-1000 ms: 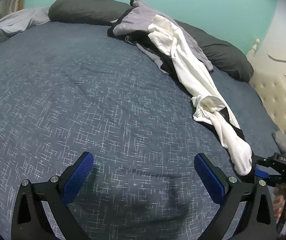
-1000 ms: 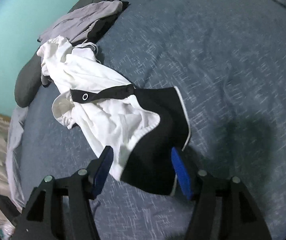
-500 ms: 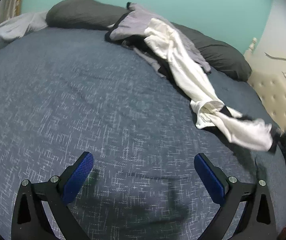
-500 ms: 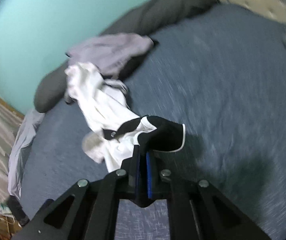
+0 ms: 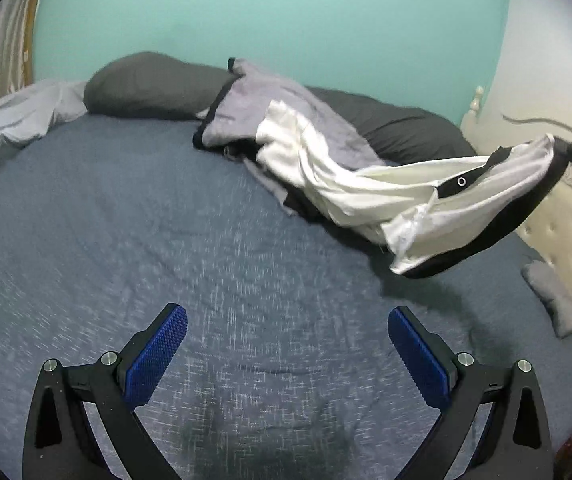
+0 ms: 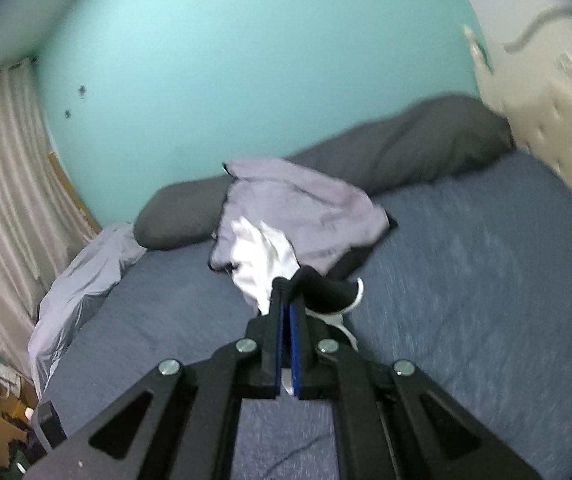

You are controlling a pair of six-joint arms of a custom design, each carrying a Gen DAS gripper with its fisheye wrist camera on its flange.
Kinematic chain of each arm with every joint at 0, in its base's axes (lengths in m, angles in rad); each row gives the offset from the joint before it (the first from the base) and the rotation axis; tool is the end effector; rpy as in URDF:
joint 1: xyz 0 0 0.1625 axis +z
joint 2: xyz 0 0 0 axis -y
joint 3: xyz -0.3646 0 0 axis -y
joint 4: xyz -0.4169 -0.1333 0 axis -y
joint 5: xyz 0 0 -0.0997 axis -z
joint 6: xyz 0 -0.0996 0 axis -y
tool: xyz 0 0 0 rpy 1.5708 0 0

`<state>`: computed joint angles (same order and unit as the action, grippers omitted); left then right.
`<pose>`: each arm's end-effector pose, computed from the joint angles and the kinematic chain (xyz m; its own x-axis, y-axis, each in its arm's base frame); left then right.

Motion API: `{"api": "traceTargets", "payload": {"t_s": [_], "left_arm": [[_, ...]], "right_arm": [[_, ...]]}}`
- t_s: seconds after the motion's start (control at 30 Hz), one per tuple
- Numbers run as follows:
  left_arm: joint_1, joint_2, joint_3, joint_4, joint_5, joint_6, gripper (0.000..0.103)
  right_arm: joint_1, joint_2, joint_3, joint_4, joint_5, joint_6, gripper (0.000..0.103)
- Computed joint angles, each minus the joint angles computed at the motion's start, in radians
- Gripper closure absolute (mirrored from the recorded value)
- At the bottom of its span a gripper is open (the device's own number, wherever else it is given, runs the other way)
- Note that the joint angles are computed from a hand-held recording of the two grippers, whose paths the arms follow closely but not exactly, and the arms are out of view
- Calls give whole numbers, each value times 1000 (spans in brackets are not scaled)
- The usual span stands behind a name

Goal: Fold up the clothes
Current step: 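Lift the white garment and lay it on the bed, open right tool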

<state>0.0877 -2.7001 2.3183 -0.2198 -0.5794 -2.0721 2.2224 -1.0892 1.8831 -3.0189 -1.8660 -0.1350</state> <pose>-0.0495 -0.2218 0.3606 -0.8016 -0.3346 -0.4954 0.2897 0.5075 -0.8115 0.4458 -0.4124 0.1734 -0.7954 -0.5204 0.3107 -0.5937 0.5661 -0.5719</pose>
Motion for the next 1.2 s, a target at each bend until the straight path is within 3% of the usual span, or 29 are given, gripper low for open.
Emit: {"api": "traceTargets", "payload": {"t_s": [0.1, 0.4, 0.6, 0.7, 0.87, 1.0, 1.2], "left_arm": [[-92, 70, -64, 93, -60, -101, 0], [-225, 253, -203, 172, -131, -191, 0], [-301, 327, -277, 208, -164, -236, 0], [-329, 351, -297, 220, -181, -246, 0], [-386, 362, -311, 234, -235, -251, 0], [-424, 353, -305, 246, -286, -244, 0], [-424, 304, -269, 226, -319, -199, 0]], "right_arm": [[47, -9, -63, 36, -14, -23, 101], [177, -2, -282, 170, -70, -143, 101], [244, 16, -425, 268, -40, -180, 101], [252, 19, -459, 382, 17, -158, 101], [230, 22, -393, 496, 55, -136, 101], [188, 21, -263, 485, 111, -108, 101], [149, 68, -123, 433, 186, -98, 101]]}}
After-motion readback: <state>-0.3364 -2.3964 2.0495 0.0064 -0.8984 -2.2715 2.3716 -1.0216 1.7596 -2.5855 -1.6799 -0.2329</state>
